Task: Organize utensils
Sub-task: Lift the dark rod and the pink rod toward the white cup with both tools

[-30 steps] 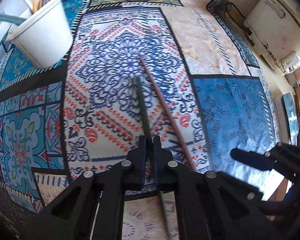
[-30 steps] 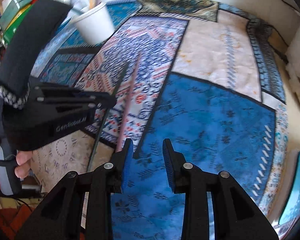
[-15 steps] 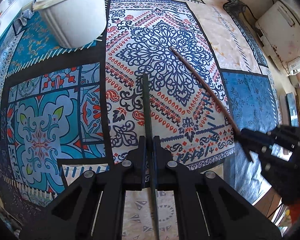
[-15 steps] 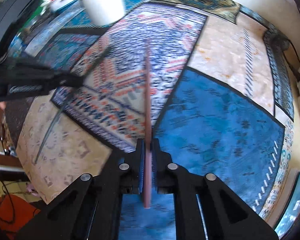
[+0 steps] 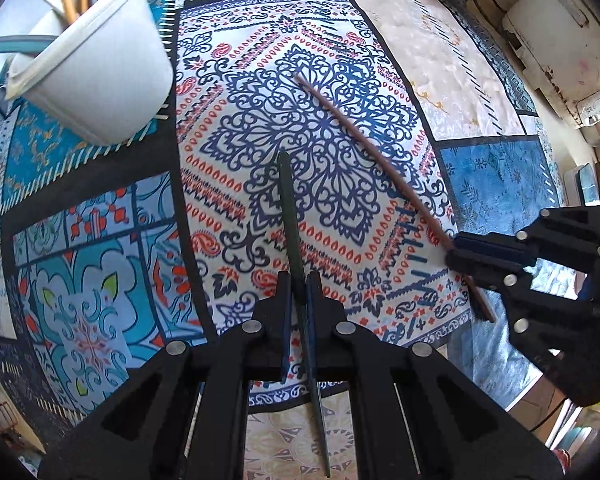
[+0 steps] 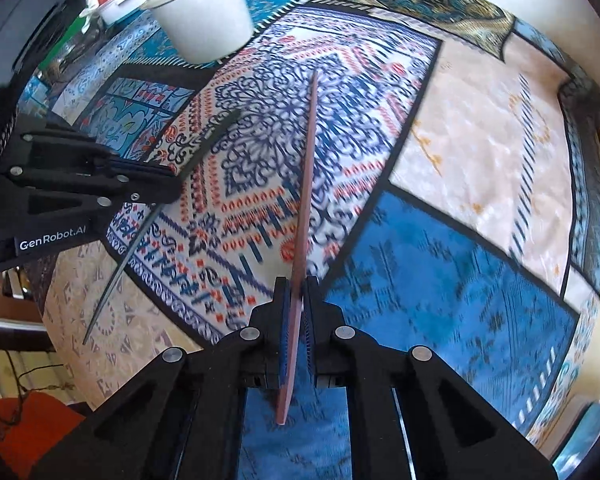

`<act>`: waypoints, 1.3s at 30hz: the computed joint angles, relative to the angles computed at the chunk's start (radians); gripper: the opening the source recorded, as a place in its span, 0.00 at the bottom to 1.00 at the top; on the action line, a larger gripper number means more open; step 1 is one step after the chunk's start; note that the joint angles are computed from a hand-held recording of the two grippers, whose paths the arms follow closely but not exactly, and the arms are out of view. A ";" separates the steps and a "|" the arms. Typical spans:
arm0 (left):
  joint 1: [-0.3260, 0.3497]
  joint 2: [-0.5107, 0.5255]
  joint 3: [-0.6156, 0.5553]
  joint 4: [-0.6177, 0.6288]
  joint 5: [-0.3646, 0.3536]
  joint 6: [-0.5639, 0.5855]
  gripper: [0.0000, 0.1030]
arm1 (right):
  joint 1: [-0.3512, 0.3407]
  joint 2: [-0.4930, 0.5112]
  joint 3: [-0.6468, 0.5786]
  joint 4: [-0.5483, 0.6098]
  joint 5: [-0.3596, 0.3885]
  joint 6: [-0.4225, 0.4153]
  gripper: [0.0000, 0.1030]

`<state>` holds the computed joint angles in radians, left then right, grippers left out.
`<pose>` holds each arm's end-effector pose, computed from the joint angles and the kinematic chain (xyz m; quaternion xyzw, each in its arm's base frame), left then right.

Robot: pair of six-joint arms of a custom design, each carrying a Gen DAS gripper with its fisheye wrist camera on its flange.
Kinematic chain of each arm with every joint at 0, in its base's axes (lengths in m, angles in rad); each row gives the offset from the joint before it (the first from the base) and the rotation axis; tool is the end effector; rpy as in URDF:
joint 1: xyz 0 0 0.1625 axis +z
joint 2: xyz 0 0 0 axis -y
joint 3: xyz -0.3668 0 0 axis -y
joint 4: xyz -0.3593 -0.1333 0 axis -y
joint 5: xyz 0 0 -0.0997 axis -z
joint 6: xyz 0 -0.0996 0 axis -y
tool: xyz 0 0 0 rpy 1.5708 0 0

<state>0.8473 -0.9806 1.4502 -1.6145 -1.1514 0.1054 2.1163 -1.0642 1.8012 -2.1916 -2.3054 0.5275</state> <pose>-0.2522 -0.5481 0.1806 0.4252 0.8573 0.1350 0.2567 0.3342 -0.4224 0.1568 0.0292 -0.9315 0.1367 0.3358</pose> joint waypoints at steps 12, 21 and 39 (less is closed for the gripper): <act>0.033 0.058 -0.108 0.016 -0.018 -0.036 0.04 | -0.027 -0.015 -0.002 -0.030 0.046 0.014 0.05; 0.045 -0.037 -0.104 -0.081 -0.006 0.008 0.04 | -0.012 -0.007 -0.026 0.065 0.022 0.055 0.05; -0.016 -0.182 -0.033 -0.220 -0.013 0.014 0.03 | -0.054 0.105 -0.180 0.137 -0.016 -0.020 0.08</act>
